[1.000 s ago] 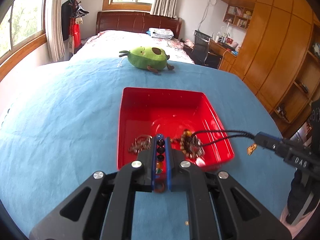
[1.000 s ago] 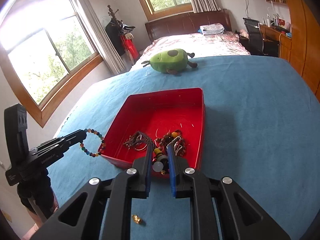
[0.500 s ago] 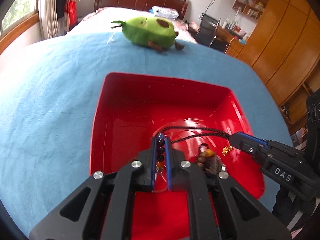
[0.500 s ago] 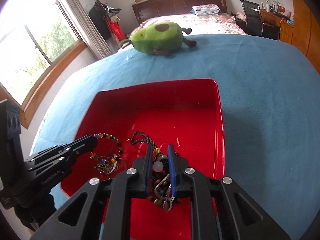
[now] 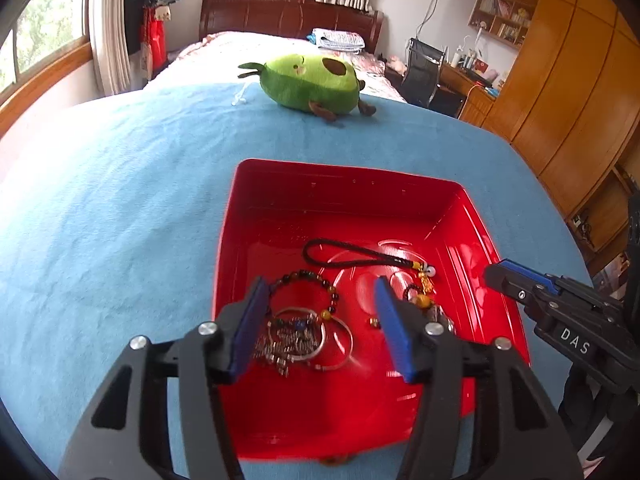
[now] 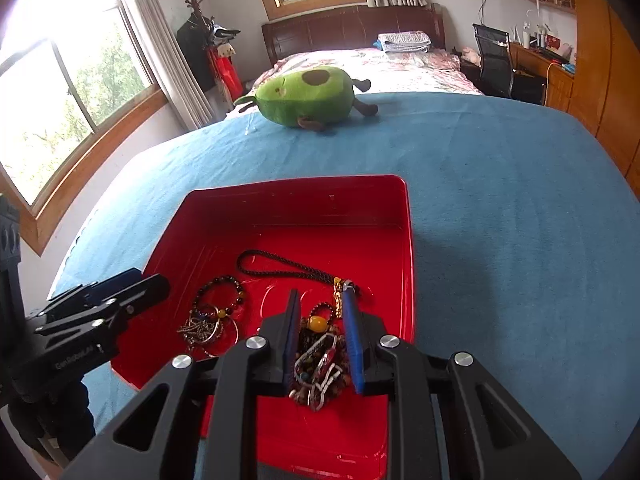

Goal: Organize jewelry
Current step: 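Withdraw both tools from the tin toward the gold charm, then close the right tool on the gold charm on the sheet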

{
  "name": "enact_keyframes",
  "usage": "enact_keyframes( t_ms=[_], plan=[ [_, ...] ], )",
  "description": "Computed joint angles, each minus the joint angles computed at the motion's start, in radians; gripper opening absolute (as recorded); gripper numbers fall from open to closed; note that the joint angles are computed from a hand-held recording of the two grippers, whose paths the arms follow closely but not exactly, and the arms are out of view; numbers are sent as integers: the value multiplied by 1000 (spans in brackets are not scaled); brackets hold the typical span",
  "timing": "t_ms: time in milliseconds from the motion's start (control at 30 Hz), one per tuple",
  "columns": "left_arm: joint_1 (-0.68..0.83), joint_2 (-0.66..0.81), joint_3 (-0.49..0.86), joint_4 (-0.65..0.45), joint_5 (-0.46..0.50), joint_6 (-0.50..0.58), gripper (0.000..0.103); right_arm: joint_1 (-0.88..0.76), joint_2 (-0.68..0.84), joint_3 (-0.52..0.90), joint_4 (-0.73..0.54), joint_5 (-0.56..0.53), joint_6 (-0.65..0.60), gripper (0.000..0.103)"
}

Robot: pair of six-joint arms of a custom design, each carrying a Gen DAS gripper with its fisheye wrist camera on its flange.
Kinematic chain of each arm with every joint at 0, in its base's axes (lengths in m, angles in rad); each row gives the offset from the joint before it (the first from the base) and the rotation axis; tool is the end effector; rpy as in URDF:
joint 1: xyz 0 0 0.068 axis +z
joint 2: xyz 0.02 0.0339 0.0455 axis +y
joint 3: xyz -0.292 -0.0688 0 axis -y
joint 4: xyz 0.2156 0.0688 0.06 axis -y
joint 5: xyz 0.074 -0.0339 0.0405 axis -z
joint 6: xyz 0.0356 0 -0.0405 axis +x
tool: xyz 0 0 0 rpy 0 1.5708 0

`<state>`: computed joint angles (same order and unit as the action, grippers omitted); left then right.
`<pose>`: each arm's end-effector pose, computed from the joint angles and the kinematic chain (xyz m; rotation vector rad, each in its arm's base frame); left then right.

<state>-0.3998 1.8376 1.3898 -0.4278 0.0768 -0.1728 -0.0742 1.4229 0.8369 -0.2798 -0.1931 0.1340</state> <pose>0.3558 -0.1533 0.2718 0.3144 2.4540 -0.3443 0.2602 -0.0125 0.2501 0.1664 2.4263 0.2620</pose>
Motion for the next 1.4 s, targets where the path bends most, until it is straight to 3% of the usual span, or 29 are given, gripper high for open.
enact_keyframes(
  t_ms=[267,700,900,1000,1067,1100,1200,1400],
  plan=[
    [-42,-215,-231,63,-129,-26,75,15,-164,-87,-66,31,10,31],
    [-83,-556,-509,60,-191,-58,79,152,-499,-241,-216,112,69,37],
    [-80,-665,-584,41,-185,-71,81,294,-619,-296,-274,199,145,46],
    [-89,-710,-613,28,-184,-76,86,368,-650,-315,-297,227,177,60],
    [-89,-739,-630,15,-177,-74,91,452,-662,-327,-309,279,214,80],
    [-91,-757,-641,7,-172,-77,91,507,-667,-334,-318,311,238,84],
    [-60,-784,-671,-10,-129,-83,92,624,-677,-359,-332,349,307,88],
    [8,-815,-741,-21,-95,-69,93,693,-680,-437,-288,288,378,91]
  ],
)
